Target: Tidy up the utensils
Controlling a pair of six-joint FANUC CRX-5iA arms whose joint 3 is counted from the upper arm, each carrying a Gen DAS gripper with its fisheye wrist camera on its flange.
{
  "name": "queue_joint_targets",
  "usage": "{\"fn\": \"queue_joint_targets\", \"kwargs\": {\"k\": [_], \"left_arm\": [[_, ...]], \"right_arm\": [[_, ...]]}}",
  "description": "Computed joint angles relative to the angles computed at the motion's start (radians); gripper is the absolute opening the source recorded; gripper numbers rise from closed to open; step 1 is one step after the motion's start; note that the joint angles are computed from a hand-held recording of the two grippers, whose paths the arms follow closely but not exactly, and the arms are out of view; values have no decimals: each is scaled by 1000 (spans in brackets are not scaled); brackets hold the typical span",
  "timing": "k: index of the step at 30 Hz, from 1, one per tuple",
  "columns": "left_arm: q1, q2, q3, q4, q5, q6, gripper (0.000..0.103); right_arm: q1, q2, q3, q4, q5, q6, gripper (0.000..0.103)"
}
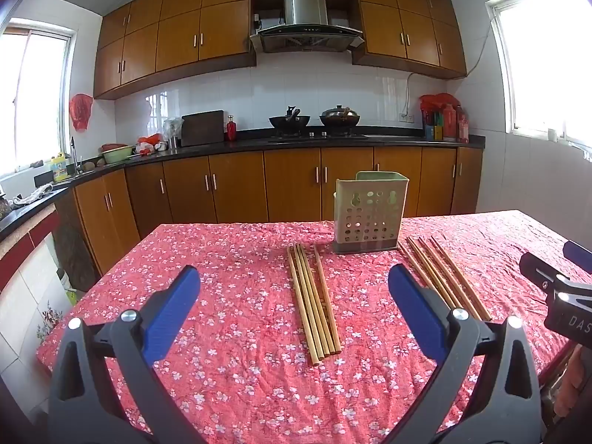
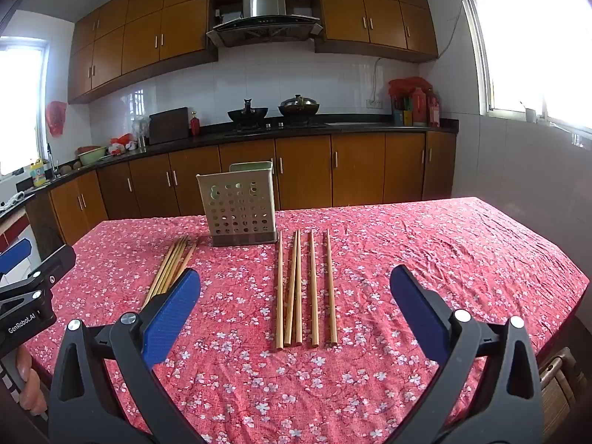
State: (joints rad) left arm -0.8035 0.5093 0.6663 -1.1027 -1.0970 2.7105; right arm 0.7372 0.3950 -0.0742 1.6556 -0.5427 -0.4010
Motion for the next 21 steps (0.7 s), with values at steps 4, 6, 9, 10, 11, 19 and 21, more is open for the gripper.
{"fn": "queue_joint_targets", "kwargs": {"k": [4,6,9,10,11,19,21], "left_arm": [[0,3,6,2,-4,-5,99],[0,6,11,3,-5,-8,99],[0,-1,-1,-1,2,5,99],[0,-1,-2,-1,3,4,99],[0,0,-2,0,3,3,99],[1,-1,-2,2,4,2,99],[1,-1,-1,2,2,1,99]], "right_arm": [[0,-1,0,0,0,0,101],[0,-1,-1,1,0,0,101],[-1,-1,0,-1,1,-1,101],[0,-2,-1,0,0,-1,101],[0,-2,-1,0,0,-1,101],[1,-4,-2,0,-1,-1,101],[1,-5,-3,0,-1,-1,101]]}}
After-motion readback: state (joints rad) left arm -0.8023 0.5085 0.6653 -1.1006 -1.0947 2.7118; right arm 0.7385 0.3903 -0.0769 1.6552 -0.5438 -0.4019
